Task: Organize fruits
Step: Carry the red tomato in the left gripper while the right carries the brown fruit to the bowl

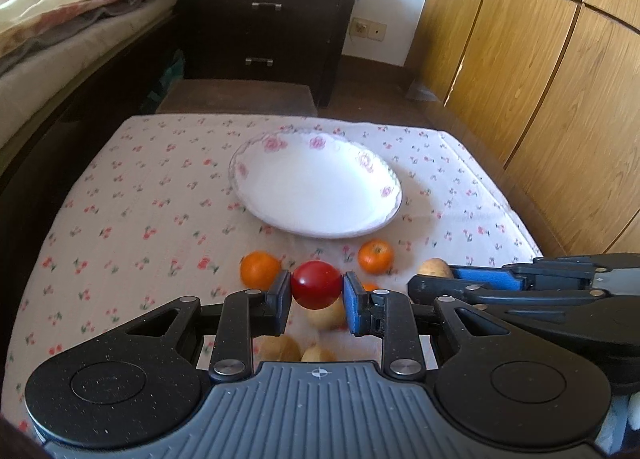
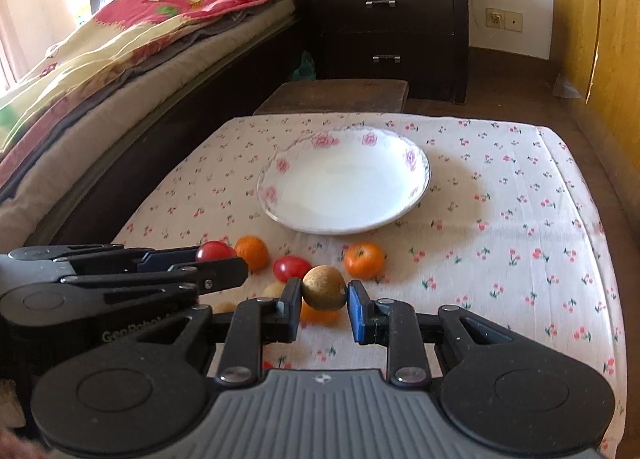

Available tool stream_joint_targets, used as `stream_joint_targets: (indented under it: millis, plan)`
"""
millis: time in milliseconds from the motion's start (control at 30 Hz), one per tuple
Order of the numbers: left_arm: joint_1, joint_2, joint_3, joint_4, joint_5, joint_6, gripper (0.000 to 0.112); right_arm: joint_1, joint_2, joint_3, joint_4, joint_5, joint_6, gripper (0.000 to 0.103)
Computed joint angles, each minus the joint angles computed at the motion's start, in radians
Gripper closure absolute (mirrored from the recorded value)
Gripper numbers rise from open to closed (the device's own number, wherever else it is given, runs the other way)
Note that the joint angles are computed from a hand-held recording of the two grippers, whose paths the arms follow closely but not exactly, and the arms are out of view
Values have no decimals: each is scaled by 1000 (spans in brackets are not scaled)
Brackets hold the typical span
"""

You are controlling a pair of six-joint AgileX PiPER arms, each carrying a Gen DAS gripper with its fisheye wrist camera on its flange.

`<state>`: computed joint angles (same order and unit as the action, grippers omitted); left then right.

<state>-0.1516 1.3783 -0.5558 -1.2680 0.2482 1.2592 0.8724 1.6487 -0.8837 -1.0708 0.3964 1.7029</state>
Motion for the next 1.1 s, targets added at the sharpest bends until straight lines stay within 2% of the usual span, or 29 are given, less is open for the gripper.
stream_joint_targets:
  millis: [100, 233, 500, 833, 1100]
  plan:
    - [-24, 33, -41, 11, -22, -28, 77, -32, 12, -21, 7, -9, -23, 76]
    - [-21, 88, -106, 30, -7, -66, 77, -82, 30, -54, 44, -32, -85, 76]
    - [-48, 208, -230, 90, -42, -149, 79, -166, 106, -153, 144, -49, -263, 76]
    - [-66, 340, -355, 253, -76, -335, 79, -235, 209, -257, 221, -69, -397, 76]
    - [-65, 396, -403, 386, -85, -477, 79, -254, 271, -310, 267, -80, -459, 76]
